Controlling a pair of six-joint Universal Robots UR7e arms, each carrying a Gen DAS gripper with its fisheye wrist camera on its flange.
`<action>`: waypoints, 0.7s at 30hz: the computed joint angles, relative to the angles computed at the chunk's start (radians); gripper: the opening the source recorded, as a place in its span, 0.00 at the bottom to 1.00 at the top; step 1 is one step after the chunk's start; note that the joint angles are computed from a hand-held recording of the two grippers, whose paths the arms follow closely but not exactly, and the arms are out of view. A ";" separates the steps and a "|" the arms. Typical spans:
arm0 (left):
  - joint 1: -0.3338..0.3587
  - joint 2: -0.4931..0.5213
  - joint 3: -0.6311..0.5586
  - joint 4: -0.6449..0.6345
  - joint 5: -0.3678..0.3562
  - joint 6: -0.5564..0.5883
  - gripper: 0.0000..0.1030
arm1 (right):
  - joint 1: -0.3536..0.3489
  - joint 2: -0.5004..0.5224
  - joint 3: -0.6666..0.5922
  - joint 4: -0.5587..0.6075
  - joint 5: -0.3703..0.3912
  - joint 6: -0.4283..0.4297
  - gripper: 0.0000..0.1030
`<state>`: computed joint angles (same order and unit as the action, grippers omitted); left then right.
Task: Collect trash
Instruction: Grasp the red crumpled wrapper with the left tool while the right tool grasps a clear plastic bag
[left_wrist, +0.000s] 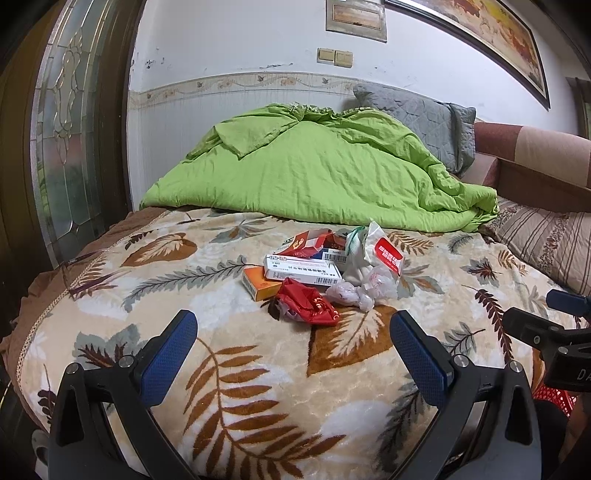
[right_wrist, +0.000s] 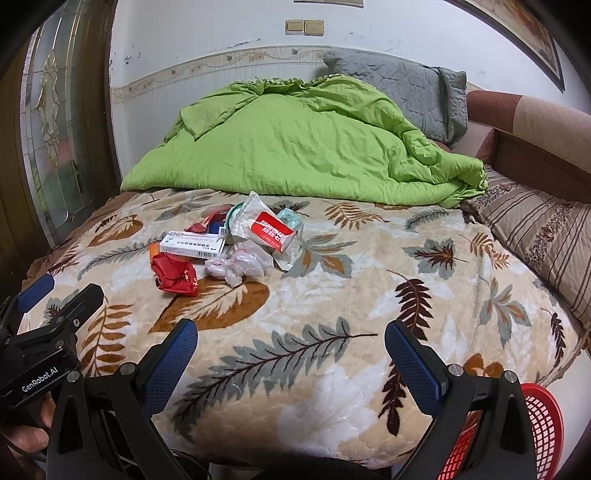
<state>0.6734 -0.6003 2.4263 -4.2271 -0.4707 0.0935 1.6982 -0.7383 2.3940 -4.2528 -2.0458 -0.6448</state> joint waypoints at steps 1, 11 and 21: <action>0.004 -0.008 0.001 0.018 -0.006 -0.009 1.00 | 0.000 -0.002 -0.002 0.009 -0.001 0.002 1.00; 0.141 -0.187 -0.045 0.403 -0.197 -0.186 1.00 | -0.060 -0.130 -0.036 0.331 0.130 0.144 0.85; 0.371 -0.187 -0.300 0.741 -0.461 -0.292 0.75 | -0.126 -0.138 -0.177 0.634 0.241 0.298 0.76</action>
